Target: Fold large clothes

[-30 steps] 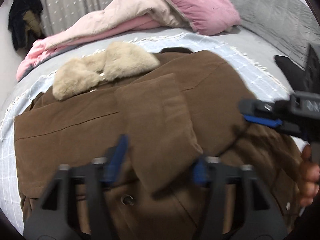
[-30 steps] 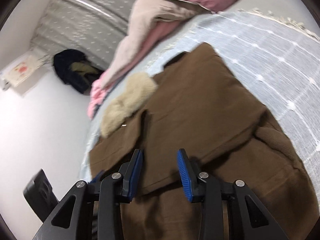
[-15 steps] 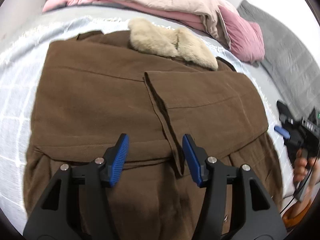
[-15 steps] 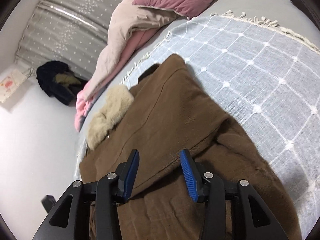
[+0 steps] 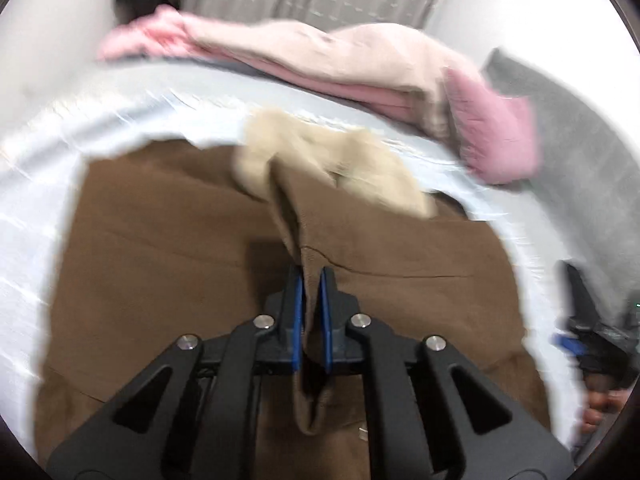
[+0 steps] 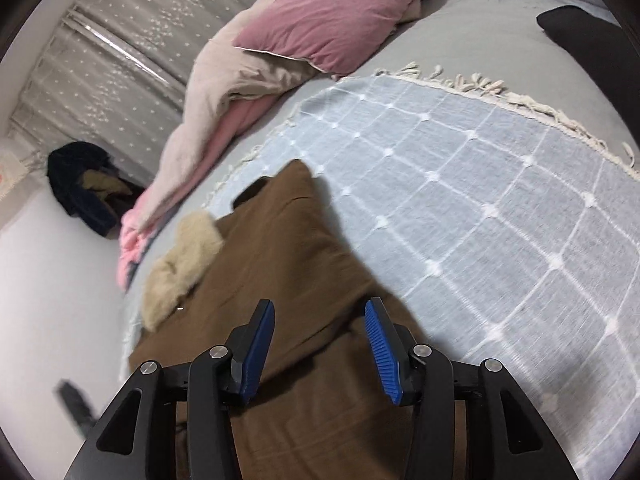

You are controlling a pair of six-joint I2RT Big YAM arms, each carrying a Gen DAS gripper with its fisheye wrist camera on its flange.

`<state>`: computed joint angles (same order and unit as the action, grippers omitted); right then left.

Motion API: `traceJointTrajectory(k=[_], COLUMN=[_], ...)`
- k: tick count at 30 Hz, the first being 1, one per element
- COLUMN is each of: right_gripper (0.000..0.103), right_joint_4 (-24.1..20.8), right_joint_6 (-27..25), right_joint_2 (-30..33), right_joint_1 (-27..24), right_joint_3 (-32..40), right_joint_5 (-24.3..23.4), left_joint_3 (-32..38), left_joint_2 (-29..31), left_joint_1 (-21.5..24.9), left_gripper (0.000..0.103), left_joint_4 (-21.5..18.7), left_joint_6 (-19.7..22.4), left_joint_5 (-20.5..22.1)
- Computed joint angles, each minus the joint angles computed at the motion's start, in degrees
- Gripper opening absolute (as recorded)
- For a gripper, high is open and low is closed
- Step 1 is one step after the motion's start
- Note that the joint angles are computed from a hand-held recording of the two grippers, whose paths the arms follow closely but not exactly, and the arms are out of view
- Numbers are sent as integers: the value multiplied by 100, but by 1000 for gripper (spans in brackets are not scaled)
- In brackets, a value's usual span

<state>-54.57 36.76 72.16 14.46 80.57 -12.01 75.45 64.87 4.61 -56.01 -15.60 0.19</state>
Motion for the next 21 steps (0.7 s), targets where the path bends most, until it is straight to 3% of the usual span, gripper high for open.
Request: traceJointTrajectory(k=[1, 3, 7, 10, 14, 16, 17, 18, 20, 21], right_gripper=[48, 48, 48, 48, 48, 48, 49, 53, 54, 54], right_joint_4=[-36, -71, -56, 77, 269, 39, -170, -94, -223, -309], right_joint_6=[-15, -19, -203, -590, -1505, -1644, -1709, -1790, -1897, -1894], right_joint_2=[35, 83, 150, 240, 536, 779, 917, 930, 941, 907], right_joint_1=[-11, -21, 36, 237, 534, 578, 606, 626, 718, 771], right_joint_3=[9, 14, 54, 97, 146, 168, 224, 148, 250, 318], right_joint_5=[41, 54, 125, 485, 1049, 1221, 1421, 1501, 1775, 1922], left_joint_3=[110, 145, -175, -276, -495, -650, -569, -481, -186, -51], left_joint_2=[142, 255, -82, -17, 249, 252, 290, 336, 414, 391], left_joint_1=[-128, -256, -250, -431, -535, -495, -520, -529, -638, -683], left_gripper=[13, 14, 20, 24, 25, 26, 26, 26, 27, 34], left_joint_4=[-204, -295, 264, 386, 226, 326, 219, 93, -398, -684], left_joint_6=[124, 234, 91, 257, 505, 819, 866, 872, 796, 730], left_joint_5=[-672, -1372, -787, -279, -262, -264, -319, -371, -660, -800])
